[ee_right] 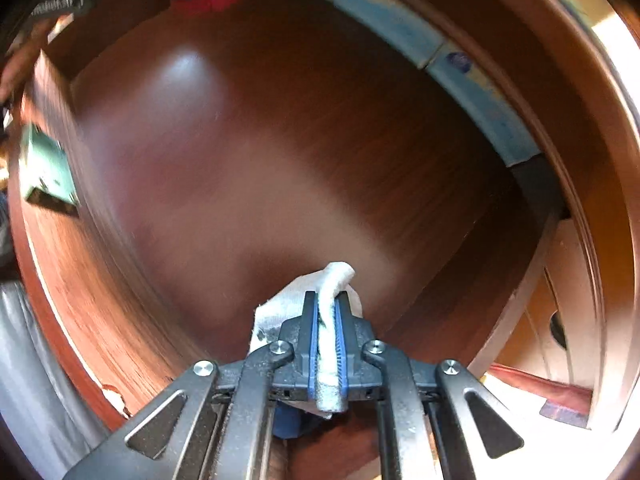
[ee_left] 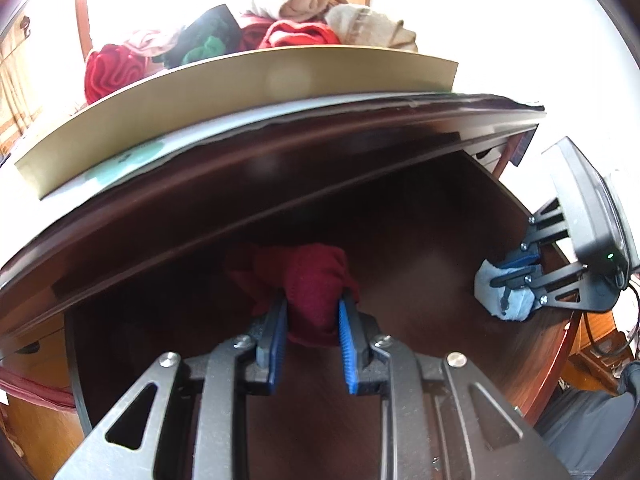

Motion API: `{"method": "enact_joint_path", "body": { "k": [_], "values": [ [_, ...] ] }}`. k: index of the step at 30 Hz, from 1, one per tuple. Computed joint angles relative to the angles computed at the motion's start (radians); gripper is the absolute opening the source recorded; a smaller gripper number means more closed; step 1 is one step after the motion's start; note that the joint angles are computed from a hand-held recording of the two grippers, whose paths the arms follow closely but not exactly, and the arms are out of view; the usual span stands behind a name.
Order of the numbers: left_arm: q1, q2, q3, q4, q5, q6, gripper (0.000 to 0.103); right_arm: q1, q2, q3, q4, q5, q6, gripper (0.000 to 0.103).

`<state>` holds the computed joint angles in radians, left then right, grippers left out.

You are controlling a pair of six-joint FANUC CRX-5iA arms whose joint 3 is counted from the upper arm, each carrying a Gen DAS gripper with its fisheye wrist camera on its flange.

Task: Take underwear out of drawer
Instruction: 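Lift both held socks out of the drawer toward the tray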

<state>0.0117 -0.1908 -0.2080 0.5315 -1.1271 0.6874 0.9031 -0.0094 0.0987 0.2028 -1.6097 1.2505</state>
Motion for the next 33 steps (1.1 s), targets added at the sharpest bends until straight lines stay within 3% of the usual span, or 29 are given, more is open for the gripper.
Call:
{"method": "enact_joint_path", "body": {
  "k": [10, 18, 22, 33],
  "values": [
    [0.014, -0.033, -0.030, 0.012, 0.035, -0.012, 0.022, 0.047, -0.150, -0.133, 0.054, 0.261, -0.195, 0.008],
    [0.031, -0.047, -0.059, 0.050, 0.055, -0.023, 0.022, 0.055, -0.182, -0.180, 0.107, 0.450, -0.266, 0.009],
    [0.028, -0.059, -0.079, 0.059, 0.080, -0.022, 0.022, 0.071, -0.214, -0.222, 0.169, 0.516, -0.315, 0.009],
    [0.027, -0.099, -0.127, 0.086, 0.164, -0.014, 0.022, 0.043, -0.263, -0.263, 0.185, 0.635, -0.346, 0.009]
  ]
}}
